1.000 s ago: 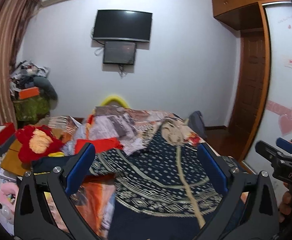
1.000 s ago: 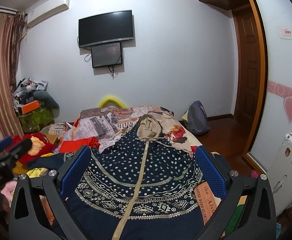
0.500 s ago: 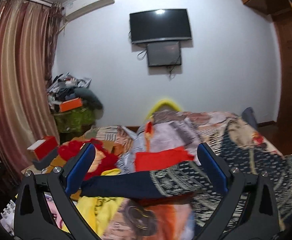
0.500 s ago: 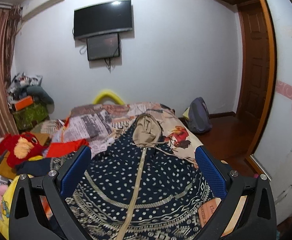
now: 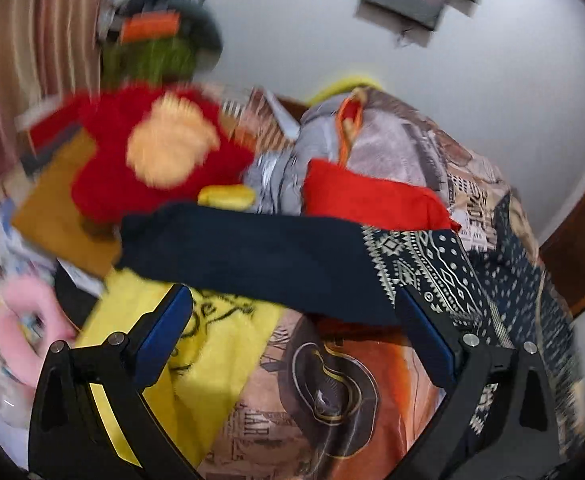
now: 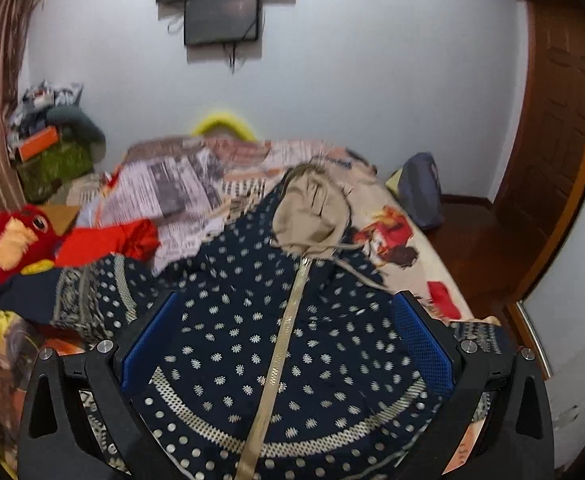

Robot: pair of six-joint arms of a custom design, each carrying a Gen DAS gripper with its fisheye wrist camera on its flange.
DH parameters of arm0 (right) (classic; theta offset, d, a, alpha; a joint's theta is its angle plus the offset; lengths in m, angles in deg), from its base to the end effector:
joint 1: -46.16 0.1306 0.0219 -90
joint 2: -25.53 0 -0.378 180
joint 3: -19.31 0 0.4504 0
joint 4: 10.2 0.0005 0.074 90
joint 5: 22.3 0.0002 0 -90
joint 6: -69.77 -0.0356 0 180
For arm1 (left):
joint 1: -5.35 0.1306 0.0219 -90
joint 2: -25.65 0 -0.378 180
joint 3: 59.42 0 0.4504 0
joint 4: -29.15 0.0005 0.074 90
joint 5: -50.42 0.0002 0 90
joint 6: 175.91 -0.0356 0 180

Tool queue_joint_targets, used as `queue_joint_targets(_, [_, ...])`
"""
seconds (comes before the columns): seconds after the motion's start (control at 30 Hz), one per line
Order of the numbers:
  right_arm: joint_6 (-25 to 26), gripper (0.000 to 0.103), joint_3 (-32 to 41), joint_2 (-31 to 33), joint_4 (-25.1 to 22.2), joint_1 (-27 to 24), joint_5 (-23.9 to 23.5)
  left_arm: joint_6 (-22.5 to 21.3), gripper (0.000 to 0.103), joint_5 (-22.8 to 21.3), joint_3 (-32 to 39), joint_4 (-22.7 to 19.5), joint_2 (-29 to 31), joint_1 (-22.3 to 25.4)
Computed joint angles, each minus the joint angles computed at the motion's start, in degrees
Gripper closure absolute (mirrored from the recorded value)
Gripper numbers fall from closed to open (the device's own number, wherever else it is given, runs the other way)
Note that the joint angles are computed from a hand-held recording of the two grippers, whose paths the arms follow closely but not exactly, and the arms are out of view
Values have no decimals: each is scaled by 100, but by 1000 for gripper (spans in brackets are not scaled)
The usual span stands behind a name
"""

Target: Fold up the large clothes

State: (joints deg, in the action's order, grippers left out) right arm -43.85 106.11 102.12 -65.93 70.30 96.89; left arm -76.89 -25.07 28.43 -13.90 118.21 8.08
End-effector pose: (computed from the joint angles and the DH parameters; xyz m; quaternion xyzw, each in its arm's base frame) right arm 0.4189 0.1681 0.5030 0.0913 0.8962 -0.0650 0.4293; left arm 0.5602 0.0173 0.3908 -0.0495 0.9252 -0.1372 0.3504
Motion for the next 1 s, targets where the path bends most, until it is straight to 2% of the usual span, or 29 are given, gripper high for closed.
queue_joint_targets(0.07, [-22,0,134,251,-75,-92,-171,294,4,380,190,-177,271,164])
queue_joint_targets(0.17, [-75,0,302,560,-163,-225,-511,784,16,802,647,-695,817,395])
queue_joint_targets(0.27, [-127,0,493,852,-302,-293,-662,1232,17,1321,988,-976,1271,592])
queue_joint_targets(0.3, [-161,0,531,918,-336,-309,-714,1331,18,1370,1075,-1043,1381,631])
queue_joint_targets(0.43, [-233,0,578,1044,-385,-351,-931,1633,18,1651,1272,-1074,1688,709])
queue_joint_targets(0.53, [-176,0,569,1079,-444,-317,-893,2055,18,1866,1450,-1044,1947,744])
queue_joint_targets(0.6, [-115,0,477,1015,-486,-273,-812,2179,22,1752,1579,-981,2081,743])
queue_joint_targets(0.67, [-111,0,380,939,-576,-252,-762,2102,33,1379,1778,-1057,2207,693])
queue_joint_targets(0.73, [-117,0,314,880,-651,-251,-721,1942,37,962,1997,-1189,2342,618])
queue_joint_targets(0.8, [-187,0,252,795,-759,-272,-657,1717,52,452,2205,-1355,2457,534])
queue_joint_targets(0.83, [-231,0,223,754,-791,-289,-651,1549,55,140,2315,-1457,2505,482])
queue_joint_targets(0.9, [-361,0,163,647,-901,-339,-633,1319,74,-239,2425,-1523,2512,398])
queue_joint_targets(0.97, [-408,0,92,520,-954,-380,-639,1133,91,-439,2545,-1596,2502,327])
queue_joint_targets(1.0, [-417,0,58,456,-977,-397,-618,1032,96,-501,2575,-1591,2457,293])
